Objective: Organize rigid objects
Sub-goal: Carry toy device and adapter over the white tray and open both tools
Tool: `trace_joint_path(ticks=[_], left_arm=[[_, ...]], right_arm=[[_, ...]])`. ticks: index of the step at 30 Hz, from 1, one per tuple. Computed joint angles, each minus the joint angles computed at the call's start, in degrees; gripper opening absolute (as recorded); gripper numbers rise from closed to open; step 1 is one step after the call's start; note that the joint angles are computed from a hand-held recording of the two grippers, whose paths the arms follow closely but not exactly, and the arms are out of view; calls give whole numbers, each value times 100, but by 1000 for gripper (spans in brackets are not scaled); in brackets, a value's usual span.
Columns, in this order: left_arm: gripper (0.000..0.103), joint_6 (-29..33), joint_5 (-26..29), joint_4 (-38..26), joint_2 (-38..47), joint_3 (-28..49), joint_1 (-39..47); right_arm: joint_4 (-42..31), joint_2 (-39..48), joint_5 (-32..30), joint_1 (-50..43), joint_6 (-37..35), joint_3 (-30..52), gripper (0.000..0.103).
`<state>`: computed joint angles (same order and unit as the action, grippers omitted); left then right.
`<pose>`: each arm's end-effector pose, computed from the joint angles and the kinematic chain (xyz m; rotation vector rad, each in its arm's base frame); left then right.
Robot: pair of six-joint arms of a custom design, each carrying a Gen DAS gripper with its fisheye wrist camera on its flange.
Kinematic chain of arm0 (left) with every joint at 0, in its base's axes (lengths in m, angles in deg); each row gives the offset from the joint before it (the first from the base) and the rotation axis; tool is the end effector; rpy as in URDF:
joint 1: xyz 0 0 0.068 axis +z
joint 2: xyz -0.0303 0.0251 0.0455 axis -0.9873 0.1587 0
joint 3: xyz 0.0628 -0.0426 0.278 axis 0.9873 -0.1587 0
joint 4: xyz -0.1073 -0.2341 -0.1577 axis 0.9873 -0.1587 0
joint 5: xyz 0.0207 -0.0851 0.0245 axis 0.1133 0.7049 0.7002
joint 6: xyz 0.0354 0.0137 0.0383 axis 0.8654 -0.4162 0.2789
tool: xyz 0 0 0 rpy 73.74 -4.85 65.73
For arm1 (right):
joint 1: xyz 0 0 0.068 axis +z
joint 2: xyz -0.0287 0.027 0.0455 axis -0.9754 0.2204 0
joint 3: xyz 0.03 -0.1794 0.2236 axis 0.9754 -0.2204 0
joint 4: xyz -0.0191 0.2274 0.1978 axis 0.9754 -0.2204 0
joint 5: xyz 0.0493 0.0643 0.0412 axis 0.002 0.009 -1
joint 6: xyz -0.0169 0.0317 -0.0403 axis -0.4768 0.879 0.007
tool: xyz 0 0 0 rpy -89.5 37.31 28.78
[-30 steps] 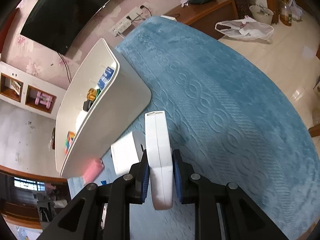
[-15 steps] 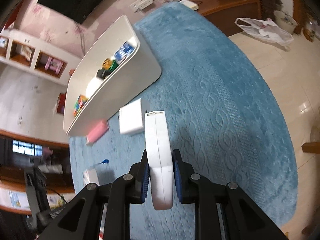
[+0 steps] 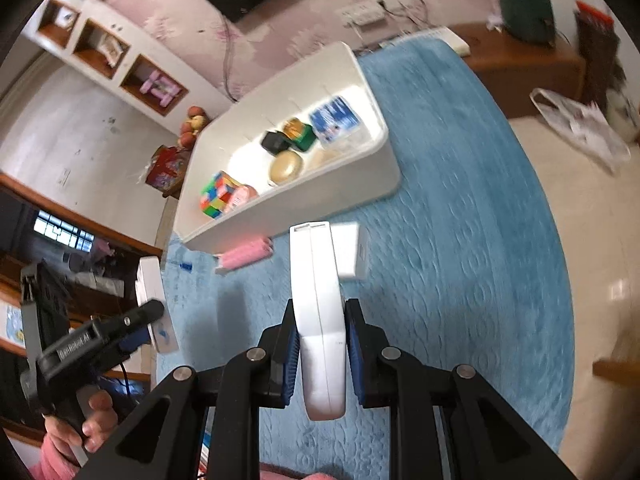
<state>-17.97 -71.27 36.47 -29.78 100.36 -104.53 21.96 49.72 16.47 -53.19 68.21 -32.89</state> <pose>0.1761 -0.0743 0.1570 -0.8491 2.5188 -0.4172 0.3215 0.1600 0.1039 -0.3492 2.6693 0.7989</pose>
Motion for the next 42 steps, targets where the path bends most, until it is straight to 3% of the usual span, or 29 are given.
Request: trace_joint_path(ticks=[13, 27, 42], left_arm=[[64, 986, -458, 1015, 788, 532, 707], [64, 1787, -293, 2213, 2535, 1492, 1161], [64, 2144, -214, 2330, 4208, 2690, 915]], right_arm=[[-166, 70, 431, 372, -535, 777, 22], [-223, 899, 919, 428, -933, 2003, 22], [-722, 2263, 824, 268, -751, 3506, 22]])
